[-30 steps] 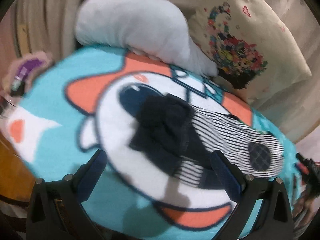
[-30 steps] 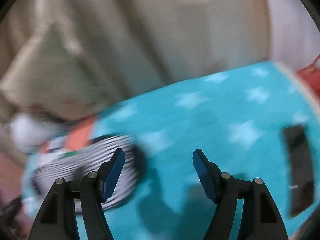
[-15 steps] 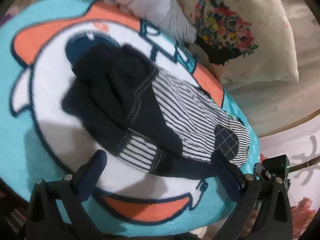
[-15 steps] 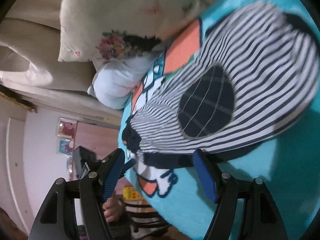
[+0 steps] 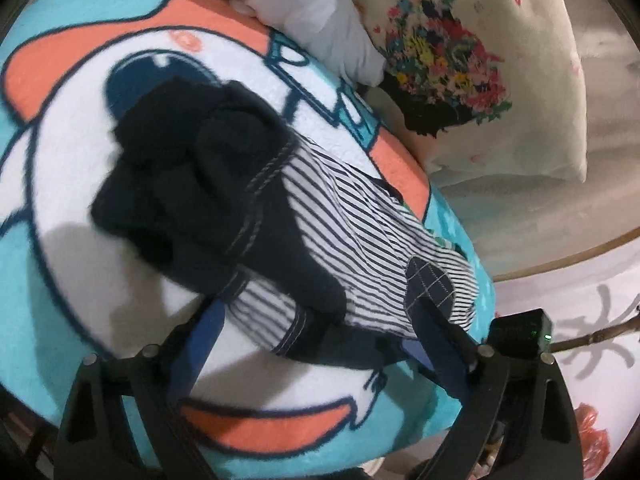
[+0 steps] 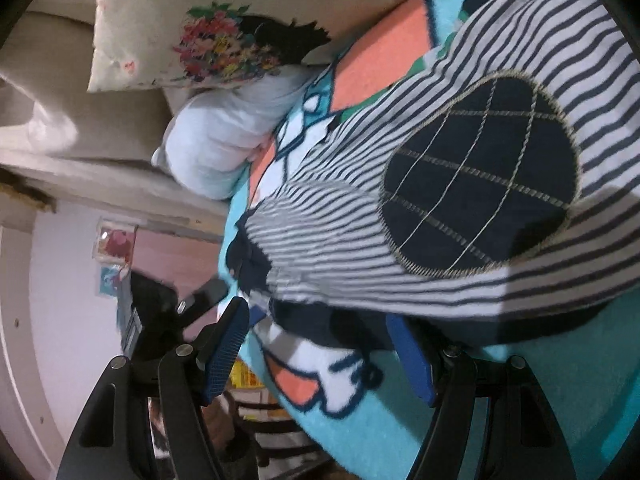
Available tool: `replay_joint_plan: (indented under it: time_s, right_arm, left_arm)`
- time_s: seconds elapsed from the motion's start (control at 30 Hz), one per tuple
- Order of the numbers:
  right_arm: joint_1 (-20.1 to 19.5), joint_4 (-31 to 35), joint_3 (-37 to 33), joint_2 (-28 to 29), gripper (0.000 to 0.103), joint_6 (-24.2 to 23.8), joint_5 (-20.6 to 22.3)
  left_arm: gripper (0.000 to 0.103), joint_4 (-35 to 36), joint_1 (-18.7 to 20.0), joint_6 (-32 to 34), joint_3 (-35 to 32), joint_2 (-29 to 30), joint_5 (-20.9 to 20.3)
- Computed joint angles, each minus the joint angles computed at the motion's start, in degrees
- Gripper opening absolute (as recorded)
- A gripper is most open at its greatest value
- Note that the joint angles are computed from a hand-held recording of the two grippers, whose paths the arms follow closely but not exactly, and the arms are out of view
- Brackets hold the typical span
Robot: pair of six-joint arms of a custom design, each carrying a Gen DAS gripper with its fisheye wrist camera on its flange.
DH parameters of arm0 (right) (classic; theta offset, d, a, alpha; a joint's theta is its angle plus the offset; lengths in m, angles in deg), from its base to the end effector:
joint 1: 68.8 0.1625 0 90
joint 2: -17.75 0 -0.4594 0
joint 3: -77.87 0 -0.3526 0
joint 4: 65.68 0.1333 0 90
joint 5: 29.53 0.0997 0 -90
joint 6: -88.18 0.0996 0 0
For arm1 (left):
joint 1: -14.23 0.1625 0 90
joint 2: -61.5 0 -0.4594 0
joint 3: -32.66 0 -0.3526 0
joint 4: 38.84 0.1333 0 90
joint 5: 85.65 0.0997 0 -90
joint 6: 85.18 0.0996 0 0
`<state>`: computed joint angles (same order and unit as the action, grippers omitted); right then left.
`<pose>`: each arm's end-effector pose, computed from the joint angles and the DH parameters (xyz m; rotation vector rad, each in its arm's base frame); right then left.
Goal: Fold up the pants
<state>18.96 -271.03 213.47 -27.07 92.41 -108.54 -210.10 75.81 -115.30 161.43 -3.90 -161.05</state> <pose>0.1345 -0.4580 0.0863 0.1023 2.8786 -0.6222 -0.0862 -0.4921 0.2039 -0.1054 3.0119 -0.6024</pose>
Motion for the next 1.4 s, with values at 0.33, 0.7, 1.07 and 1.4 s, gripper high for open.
replay_joint_plan:
  time_s: [0.33, 0.7, 1.07, 1.4]
  right_arm:
    - [2.2, -8.2, -0.7, 2.2, 0.024, 2.8, -8.4]
    - [7.3, -11.7, -1.0, 0.8, 0.016, -3.0, -15.1]
    - [4.9, -10.4, 0.0, 0.2, 0.020, -3.0, -13.3]
    - [-3.2, -17.6, 4.3, -0.7, 0.040, 1.2, -9.0]
  left_arm:
    - [0.094, -3.0, -0.5, -0.3, 2.0, -1.0, -2.1]
    - [0.094, -5.2, 0.8, 1.1, -1.2, 3.9, -8.8]
    - [0.021, 1.3, 4.1, 0.9, -7.5, 7.1, -8.0]
    - [0.021, 2.9, 0.3, 2.9, -6.3, 5.4, -0.6]
